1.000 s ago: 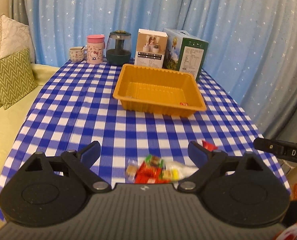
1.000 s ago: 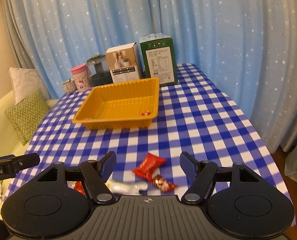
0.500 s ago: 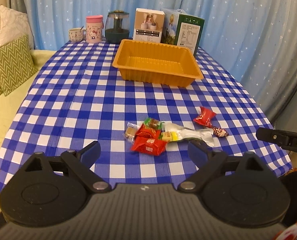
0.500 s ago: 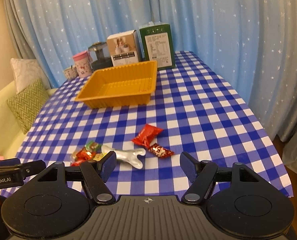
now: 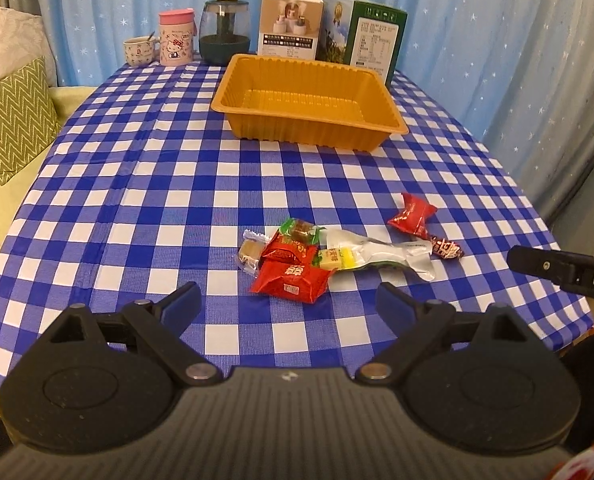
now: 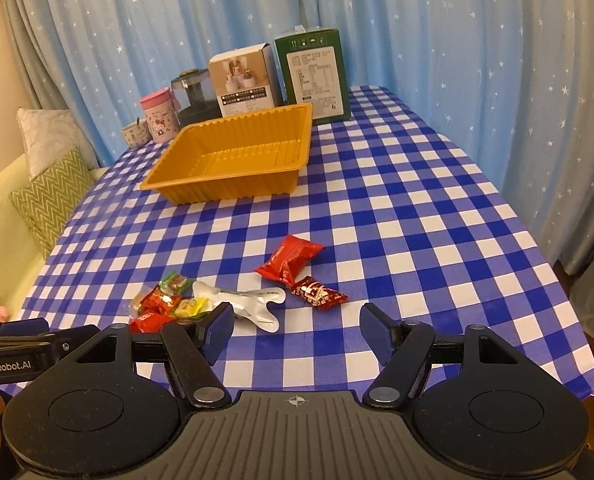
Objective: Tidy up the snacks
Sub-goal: 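Lift both grippers out of the tray and move back toward the snacks, then grasp the large red square candy pack with the left gripper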
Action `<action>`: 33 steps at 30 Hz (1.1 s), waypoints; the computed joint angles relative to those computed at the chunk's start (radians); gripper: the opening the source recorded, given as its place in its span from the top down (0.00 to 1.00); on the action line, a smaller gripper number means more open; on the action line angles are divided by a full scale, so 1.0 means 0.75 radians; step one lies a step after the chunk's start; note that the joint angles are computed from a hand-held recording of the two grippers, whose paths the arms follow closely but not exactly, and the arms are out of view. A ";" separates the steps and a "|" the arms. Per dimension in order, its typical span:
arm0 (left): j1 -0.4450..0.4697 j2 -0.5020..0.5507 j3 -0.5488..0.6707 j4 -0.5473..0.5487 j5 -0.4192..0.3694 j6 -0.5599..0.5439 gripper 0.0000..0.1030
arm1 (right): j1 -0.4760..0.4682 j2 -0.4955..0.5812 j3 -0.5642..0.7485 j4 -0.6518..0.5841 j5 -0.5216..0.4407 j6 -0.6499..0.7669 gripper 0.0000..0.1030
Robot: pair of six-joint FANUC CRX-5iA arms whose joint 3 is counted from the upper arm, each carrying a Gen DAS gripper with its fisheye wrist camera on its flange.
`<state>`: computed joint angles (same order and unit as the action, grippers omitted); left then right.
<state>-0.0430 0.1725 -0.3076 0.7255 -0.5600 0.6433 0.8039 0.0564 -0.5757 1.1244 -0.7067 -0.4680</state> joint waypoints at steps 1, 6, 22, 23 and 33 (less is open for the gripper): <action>-0.002 0.008 0.007 -0.005 -0.001 0.001 0.10 | -0.007 0.002 -0.001 -0.002 0.010 0.005 0.32; -0.008 0.066 0.066 -0.040 -0.027 0.015 0.11 | -0.042 0.019 0.002 -0.008 0.059 0.020 0.32; 0.005 0.337 0.344 -0.112 -0.259 0.051 0.23 | -0.129 0.101 0.041 -0.073 0.139 0.087 0.32; 0.004 0.357 0.370 -0.126 -0.277 0.061 0.23 | -0.133 0.108 0.046 -0.079 0.140 0.090 0.32; -0.010 0.459 0.506 -0.177 -0.373 0.080 0.37 | -0.147 0.161 0.092 -0.136 0.153 0.123 0.32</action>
<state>-0.0502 0.5168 0.0719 0.5931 -0.8401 0.7030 0.6938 0.1769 -0.5066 1.0225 -0.5920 -0.3759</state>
